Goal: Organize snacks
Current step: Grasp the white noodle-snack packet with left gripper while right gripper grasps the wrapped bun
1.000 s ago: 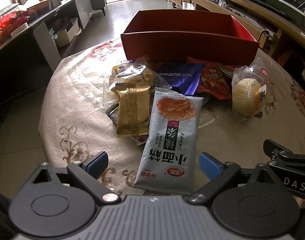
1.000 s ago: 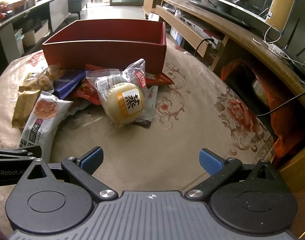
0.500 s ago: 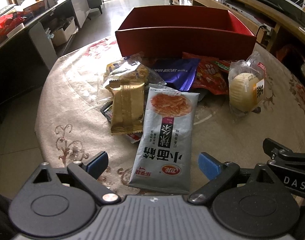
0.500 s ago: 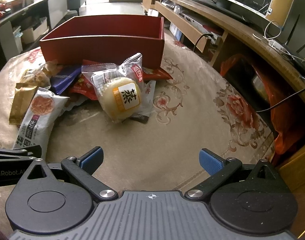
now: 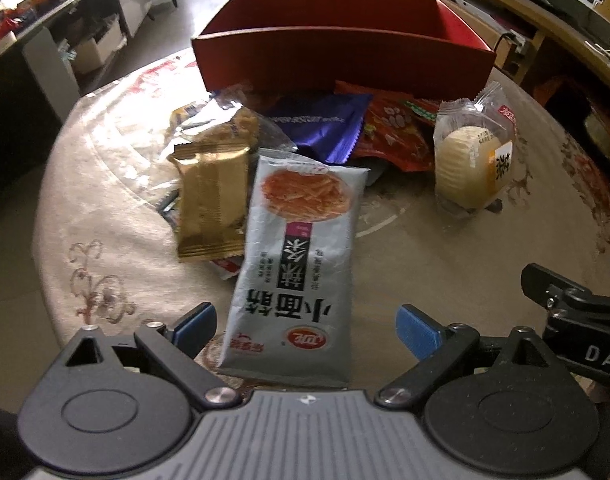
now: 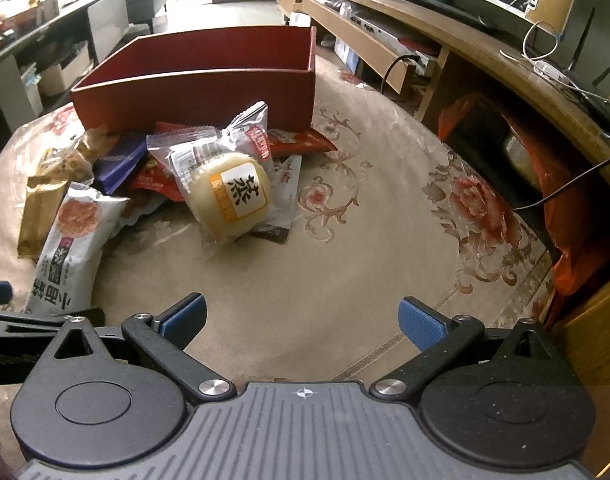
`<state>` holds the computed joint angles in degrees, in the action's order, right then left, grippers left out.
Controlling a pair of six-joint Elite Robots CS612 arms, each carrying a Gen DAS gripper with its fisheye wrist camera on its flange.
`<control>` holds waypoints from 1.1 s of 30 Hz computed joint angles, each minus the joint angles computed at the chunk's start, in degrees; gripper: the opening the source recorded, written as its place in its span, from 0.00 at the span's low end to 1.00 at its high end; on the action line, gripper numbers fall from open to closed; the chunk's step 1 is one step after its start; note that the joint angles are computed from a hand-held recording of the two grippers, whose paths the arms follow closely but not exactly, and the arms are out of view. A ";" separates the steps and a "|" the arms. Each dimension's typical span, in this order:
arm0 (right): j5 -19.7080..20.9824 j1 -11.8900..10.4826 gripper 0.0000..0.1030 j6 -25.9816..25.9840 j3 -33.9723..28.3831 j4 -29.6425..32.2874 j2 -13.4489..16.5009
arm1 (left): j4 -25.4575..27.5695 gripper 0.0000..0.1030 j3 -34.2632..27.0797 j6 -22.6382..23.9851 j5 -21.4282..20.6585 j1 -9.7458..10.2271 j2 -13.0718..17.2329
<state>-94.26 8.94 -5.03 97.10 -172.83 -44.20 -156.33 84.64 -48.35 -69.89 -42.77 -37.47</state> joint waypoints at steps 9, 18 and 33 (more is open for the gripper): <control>2.47 -1.06 1.00 1.92 0.57 -1.56 -0.68 | 2.55 0.88 -2.81 -1.72 -2.07 1.32 1.77; 6.34 -2.56 0.93 4.93 0.61 -1.01 -1.16 | 5.46 0.78 -4.88 -0.41 0.01 0.80 2.48; 9.32 -1.79 0.95 -1.53 -3.47 -1.27 1.49 | -2.60 0.47 0.22 0.46 -5.75 1.35 0.07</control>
<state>-84.94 7.16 -6.57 93.63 -174.10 -42.71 -158.92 84.86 -47.89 -75.64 -41.41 -37.40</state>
